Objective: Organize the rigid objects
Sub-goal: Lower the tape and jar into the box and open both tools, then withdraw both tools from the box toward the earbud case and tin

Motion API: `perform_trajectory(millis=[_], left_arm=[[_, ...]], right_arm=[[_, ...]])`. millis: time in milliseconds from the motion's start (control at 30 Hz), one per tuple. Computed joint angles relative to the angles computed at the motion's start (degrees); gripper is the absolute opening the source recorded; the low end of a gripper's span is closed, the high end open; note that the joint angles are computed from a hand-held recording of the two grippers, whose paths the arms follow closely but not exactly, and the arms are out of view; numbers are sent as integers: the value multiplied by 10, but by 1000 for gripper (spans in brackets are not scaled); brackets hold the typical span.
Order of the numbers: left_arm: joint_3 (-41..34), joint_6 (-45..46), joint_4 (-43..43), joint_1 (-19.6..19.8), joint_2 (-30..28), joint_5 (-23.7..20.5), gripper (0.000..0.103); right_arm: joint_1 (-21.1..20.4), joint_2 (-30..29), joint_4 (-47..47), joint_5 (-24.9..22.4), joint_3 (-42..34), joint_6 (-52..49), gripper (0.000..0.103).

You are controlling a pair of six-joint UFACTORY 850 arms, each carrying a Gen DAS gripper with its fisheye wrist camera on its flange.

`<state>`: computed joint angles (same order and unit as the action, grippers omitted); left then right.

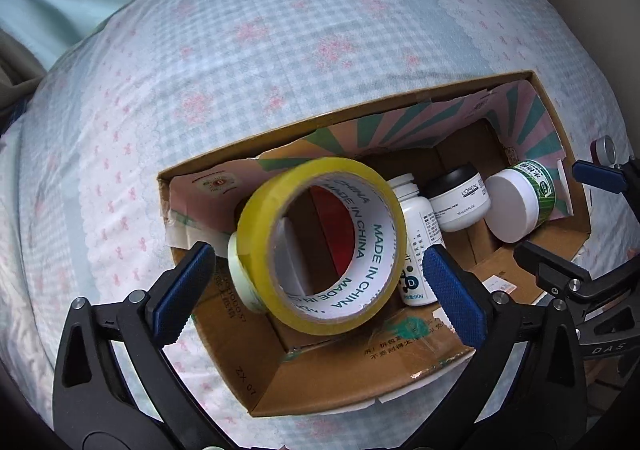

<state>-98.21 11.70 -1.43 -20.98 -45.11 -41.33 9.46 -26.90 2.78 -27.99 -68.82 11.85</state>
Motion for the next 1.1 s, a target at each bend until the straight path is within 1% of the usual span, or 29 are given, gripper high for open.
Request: perform_trajectory(millis=[100,300,533,700,767,833,867,933,1000,1100], left_arm=[[6,-14,16,2,9,5,103],[21,-16,-2,11,27,7,103],[58,-15,-9,15,69,29,103],[96,-1,-31,21,120,45,103],[117,1,-33,22,148,53,103],[136,1,-36,24,175,60,103],[145,-2,-34,23,189,62,103],[157,-33,-3,18,211,59,103],[176,-54,16,15,237,71,103],[196,-50,-6,14,267,82,103]], right_arm=[[3,11,-12,7,12,4,103],[8,25,-10,4,18,15,103],[18,55,-56,0,24,63,103],[27,93,-95,-7,33,111,103],[30,110,-87,-24,33,105,103],[37,132,-97,-33,40,123,103],[39,146,-97,-35,45,131,103],[39,171,-88,-36,56,145,103],[38,197,-82,-38,67,166,103],[37,236,-110,-49,86,221,103]])
